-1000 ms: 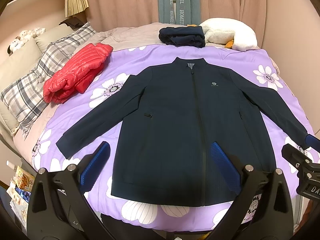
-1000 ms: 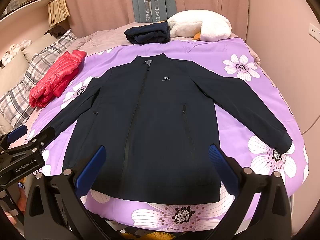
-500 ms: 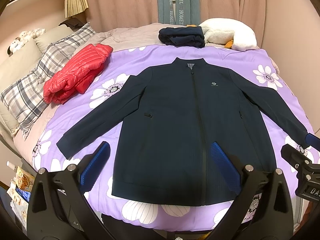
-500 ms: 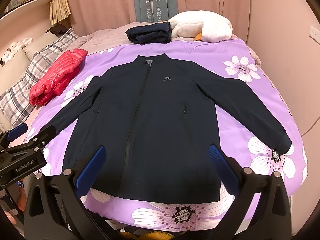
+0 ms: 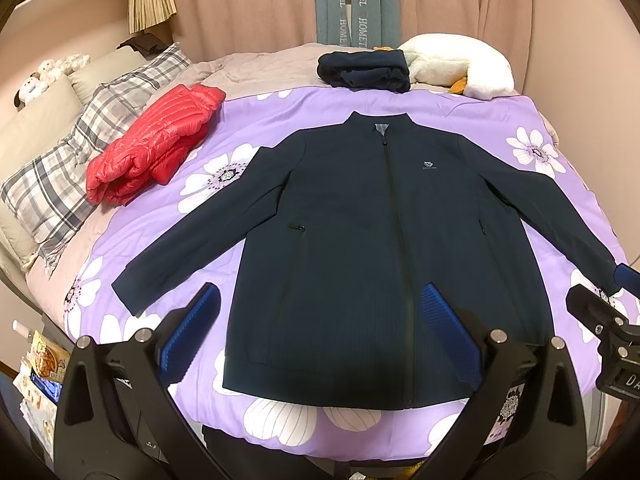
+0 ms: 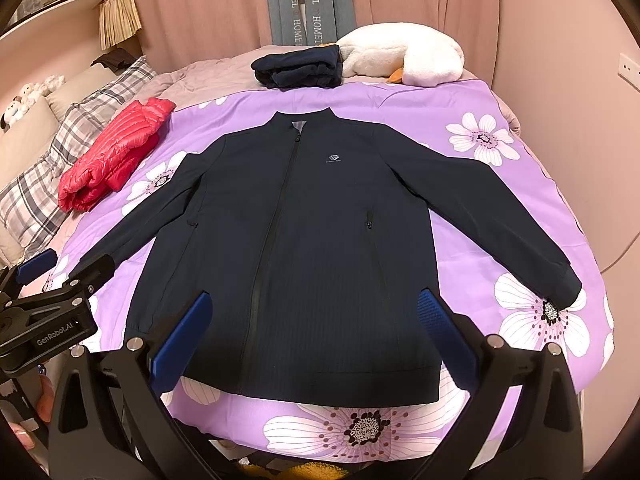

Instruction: Fold large clothes

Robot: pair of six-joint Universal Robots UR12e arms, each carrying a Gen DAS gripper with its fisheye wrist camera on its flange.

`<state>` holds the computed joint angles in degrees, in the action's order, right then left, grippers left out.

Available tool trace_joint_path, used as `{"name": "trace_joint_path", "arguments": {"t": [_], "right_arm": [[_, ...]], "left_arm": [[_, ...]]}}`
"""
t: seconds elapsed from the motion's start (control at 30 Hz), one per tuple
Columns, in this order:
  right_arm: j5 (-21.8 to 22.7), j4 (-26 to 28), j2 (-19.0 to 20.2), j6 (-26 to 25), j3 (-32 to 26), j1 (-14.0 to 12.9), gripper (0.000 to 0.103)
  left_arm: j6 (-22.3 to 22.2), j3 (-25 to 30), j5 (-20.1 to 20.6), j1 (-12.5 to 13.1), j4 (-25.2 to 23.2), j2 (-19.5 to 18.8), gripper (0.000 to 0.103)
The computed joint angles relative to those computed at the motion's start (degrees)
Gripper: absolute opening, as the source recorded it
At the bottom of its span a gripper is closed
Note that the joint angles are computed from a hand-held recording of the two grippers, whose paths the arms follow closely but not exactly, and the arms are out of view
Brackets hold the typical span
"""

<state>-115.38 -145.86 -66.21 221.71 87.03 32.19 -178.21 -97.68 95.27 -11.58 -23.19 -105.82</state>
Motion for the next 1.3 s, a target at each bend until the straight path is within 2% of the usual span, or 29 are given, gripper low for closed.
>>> {"name": "trace_joint_path", "arguments": {"t": [1.2,1.3], "right_arm": [[0.04,-0.17,-0.23,0.15,0.54,-0.13,0.102],[0.45,-1.98,-0.62,0.12,1.74,-0.53,0.102]], "left_arm": [[-0.21,-0.24,0.19,-0.29,-0.06,-0.36,0.101],[-0.76,-0.39,-1.05,-0.08,-0.42,-0.36,0.101]]}}
